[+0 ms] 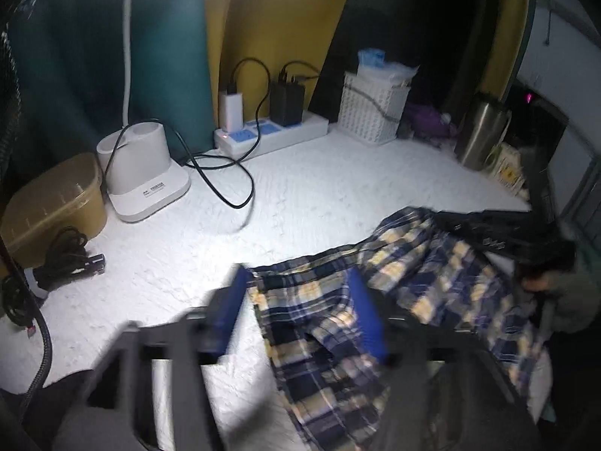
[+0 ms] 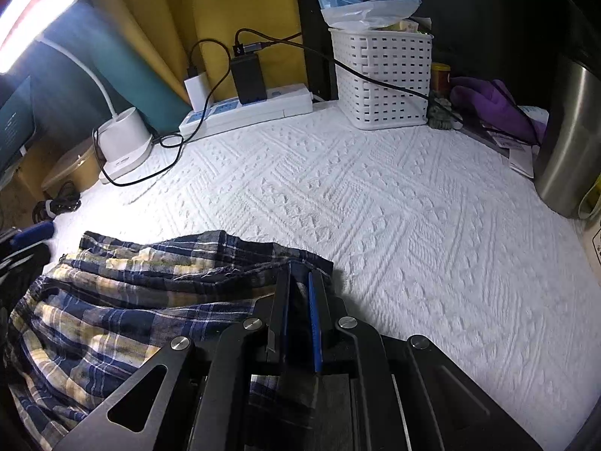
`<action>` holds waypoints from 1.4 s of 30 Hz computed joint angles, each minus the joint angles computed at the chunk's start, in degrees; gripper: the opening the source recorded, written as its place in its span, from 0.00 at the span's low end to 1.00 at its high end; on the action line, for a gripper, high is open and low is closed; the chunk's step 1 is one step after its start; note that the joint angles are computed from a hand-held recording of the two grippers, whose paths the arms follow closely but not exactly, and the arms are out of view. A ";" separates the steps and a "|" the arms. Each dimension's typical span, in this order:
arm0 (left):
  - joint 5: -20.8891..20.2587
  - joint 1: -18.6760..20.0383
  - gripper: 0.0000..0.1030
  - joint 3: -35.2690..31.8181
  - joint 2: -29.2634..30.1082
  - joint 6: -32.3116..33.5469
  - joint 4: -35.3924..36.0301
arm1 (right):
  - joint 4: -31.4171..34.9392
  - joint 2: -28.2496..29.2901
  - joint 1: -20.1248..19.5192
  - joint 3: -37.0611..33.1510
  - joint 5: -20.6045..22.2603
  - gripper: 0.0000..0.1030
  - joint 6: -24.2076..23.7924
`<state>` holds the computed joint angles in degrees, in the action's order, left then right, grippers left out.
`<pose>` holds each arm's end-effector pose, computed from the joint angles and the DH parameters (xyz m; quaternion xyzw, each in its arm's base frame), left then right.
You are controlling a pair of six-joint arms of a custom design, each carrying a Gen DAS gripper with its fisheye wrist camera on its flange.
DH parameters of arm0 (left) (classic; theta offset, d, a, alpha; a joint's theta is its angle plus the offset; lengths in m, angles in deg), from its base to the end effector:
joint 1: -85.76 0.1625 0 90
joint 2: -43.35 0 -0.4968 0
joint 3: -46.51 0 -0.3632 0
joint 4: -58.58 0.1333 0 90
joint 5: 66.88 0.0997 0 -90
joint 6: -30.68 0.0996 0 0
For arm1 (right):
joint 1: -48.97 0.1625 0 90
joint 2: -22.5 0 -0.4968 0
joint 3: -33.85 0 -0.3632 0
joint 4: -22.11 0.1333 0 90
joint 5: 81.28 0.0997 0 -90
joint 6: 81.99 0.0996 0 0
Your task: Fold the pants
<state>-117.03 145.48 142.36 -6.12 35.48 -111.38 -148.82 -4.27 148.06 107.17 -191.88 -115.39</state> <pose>-0.1821 -0.7028 0.2686 0.1774 0.8879 -0.3368 0.2583 0.2279 -0.8023 0.1019 0.2913 -0.8952 0.2483 0.2282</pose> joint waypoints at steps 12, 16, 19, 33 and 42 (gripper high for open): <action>-2.24 0.82 0.41 0.70 1.00 -1.11 4.92 | -2.39 -0.78 0.61 1.59 -1.37 0.14 -0.22; -1.20 0.94 0.38 0.35 1.55 -0.64 4.97 | -2.72 -2.39 0.93 4.20 -2.55 0.14 -2.30; -0.97 1.15 0.38 0.14 1.75 -1.12 5.22 | -2.23 -3.54 0.56 6.00 -2.46 0.14 -2.27; 4.45 -0.55 0.39 0.41 1.81 -0.36 4.72 | -8.99 -5.71 -0.87 10.64 -4.37 0.45 -1.71; 4.73 -2.77 0.41 2.57 0.16 -2.77 5.47 | -7.49 -9.11 -1.29 16.72 0.69 0.45 -0.26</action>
<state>-112.30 142.71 144.93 -5.96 32.71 -105.91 -156.31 -13.38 146.77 123.89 -191.18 -115.65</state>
